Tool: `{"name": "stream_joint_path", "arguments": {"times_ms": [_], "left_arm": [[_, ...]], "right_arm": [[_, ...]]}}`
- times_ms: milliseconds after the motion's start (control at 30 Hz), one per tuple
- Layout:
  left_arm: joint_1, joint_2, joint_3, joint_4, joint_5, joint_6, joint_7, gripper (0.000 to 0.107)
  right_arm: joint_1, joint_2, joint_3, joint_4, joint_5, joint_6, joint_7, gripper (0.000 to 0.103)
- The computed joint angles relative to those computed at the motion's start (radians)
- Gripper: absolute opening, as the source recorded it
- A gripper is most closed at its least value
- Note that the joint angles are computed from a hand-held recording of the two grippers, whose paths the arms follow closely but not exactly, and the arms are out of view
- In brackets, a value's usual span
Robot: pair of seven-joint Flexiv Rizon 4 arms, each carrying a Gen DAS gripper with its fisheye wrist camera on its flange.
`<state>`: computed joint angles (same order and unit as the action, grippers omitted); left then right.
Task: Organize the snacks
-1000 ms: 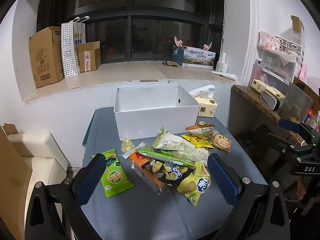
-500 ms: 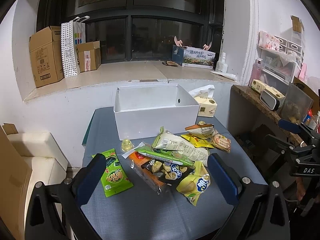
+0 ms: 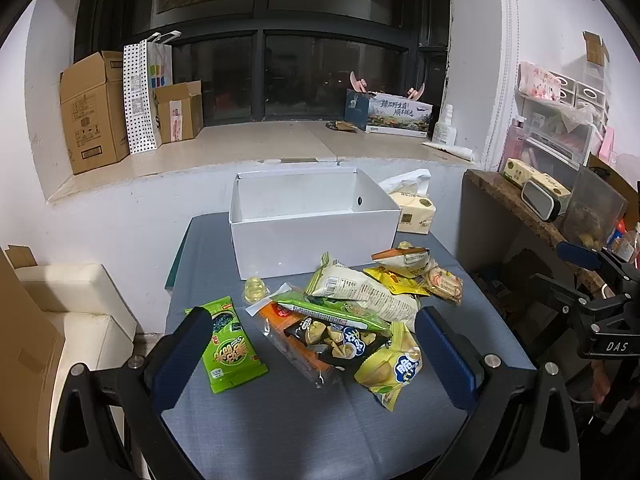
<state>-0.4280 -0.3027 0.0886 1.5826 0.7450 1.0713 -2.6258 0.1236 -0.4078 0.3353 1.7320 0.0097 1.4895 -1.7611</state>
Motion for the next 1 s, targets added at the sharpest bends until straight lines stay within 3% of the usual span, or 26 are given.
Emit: {"name": "stream_joint_path", "arguments": {"times_ms": [1000], "left_arm": [[0.001,0.000,-0.002,0.004,-0.004,-0.001,0.003,0.103]], "right_arm": [[-0.001,0.001,0.006,-0.001,0.017,-0.015,-0.023,0.103]]}}
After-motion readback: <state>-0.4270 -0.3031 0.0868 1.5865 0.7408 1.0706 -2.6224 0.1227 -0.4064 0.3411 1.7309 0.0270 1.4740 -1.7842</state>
